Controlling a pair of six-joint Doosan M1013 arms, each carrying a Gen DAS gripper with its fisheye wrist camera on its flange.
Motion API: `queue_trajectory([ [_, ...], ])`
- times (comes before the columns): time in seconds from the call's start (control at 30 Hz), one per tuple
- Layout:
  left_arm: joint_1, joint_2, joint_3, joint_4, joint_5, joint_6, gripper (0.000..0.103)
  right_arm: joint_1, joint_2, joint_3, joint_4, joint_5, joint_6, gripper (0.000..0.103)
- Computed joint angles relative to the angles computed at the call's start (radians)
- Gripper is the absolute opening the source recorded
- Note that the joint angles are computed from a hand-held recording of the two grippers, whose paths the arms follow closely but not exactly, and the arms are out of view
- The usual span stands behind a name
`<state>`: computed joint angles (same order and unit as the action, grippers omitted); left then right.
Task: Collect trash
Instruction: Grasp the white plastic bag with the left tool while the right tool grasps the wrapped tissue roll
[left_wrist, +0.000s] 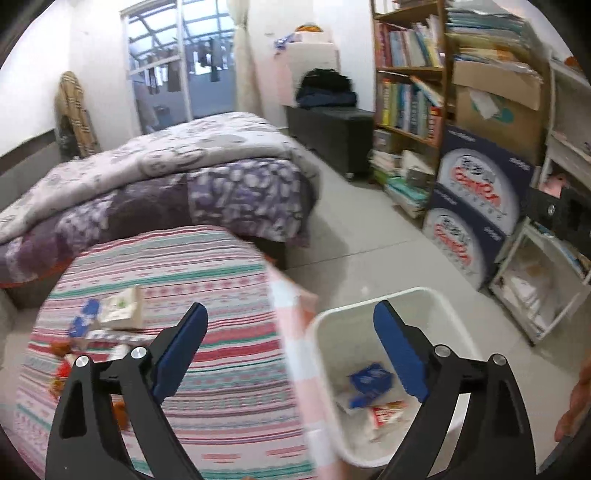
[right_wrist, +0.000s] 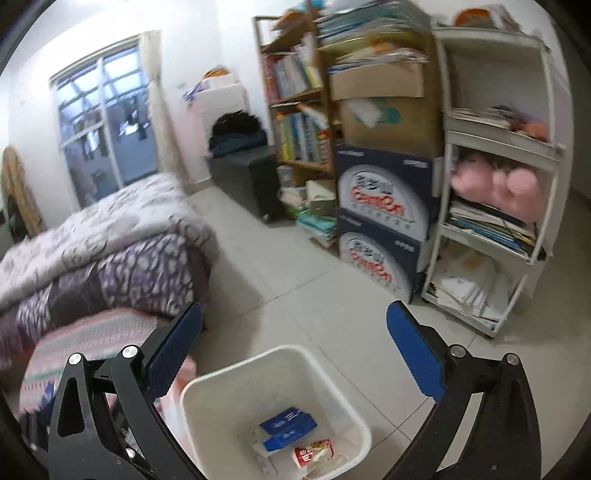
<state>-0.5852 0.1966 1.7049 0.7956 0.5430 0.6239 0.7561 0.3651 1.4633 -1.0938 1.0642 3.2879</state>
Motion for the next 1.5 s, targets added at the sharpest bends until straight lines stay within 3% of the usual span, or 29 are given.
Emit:
queue_trajectory([
  [0.37,0.094,-0.051,0.089,0.03,0.119,-0.073,0.092,0.026,0.073,-0.102,0.13,-0.068,-0.166,0.096],
  [0.9,0.257,-0.031,0.112,-0.23,0.317,0.018,0.092,0.064,0.21,-0.28,0.359,-0.109,-0.483,0.096],
  [1.13,0.344,-0.013,0.115,-0.436,0.33,0.11,0.092,0.075,0.269,-0.359,0.493,-0.114,-0.659,0.096],
  [1.27,0.383,-0.011,0.127,-0.544,0.296,0.173,0.091,0.08,0.304,-0.403,0.575,-0.108,-0.761,0.096],
  [1.3,0.396,-0.01,0.13,-0.582,0.286,0.195,0.09,0.08,0.31,-0.41,0.589,-0.107,-0.778,0.096],
  [1.37,0.419,-0.003,0.13,-0.665,0.274,0.257,0.073,0.082,0.328,-0.434,0.627,-0.098,-0.819,0.096],
  [1.4,0.426,0.002,0.128,-0.692,0.278,0.28,0.071,0.082,0.334,-0.442,0.641,-0.096,-0.831,0.096],
  [1.5,0.419,-0.01,0.138,-0.676,0.257,0.32,0.048,0.078,0.357,-0.472,0.718,-0.093,-0.886,0.096],
])
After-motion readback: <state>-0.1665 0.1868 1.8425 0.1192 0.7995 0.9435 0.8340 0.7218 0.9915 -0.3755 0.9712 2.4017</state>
